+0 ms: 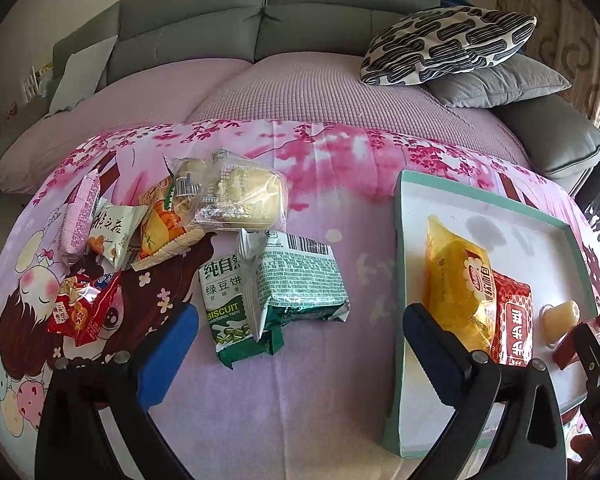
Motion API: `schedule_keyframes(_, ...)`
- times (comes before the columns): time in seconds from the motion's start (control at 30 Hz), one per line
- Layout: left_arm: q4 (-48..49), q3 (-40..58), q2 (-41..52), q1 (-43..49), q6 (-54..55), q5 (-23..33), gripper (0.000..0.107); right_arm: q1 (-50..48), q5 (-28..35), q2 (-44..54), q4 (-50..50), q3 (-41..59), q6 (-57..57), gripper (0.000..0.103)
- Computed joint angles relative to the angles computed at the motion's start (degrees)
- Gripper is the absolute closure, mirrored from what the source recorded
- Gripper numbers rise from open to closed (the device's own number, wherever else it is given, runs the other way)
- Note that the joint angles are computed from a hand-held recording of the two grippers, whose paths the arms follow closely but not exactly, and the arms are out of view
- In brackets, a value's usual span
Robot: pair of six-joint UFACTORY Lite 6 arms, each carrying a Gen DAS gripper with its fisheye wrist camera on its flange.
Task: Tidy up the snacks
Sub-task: 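Move both grippers back toward the snack pile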
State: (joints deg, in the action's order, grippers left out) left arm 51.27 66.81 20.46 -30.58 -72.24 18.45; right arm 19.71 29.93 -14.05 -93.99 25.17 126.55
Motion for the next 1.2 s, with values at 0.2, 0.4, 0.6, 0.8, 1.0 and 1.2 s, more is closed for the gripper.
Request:
schedule_keyframes(0.2,3.3,-0.7,-1.4,-1.5,-2.5,-1.2,0.005,1.6,0.0,-0.3,-1.5,0.4,1.2,0.000)
schedule_keyframes(0.4,15.1,-1.5,-2.8,-4.5,-15.2,5.1,0.005,4.2,-0.1,2.0,-1.8,2.4,1.0,0.000)
schedule_keyframes(0.6,11.7,-2.6,-4.1,-2.1,-13.7,2.7,0.005,6.4,-0.2,3.6,-3.0,4.2,3.7,0.000)
schedule_keyframes(0.8,10.4,-4.9,-6.5,1.0,-13.9,0.7,0.005,10.3,0.9,6.3,-5.1,7.2,7.5,0.000)
schedule_keyframes(1.0,3.7,-6.7,-8.1,5.8,-7.1,-0.6,0.005,14.9,2.1,11.0,-6.9,11.7,9.9,0.000)
schedule_keyframes(1.2,5.4,-10.9,-12.4,12.0,-8.1,-3.1,0.005,19.9,2.7,17.1,-7.4,17.5,9.2,0.000)
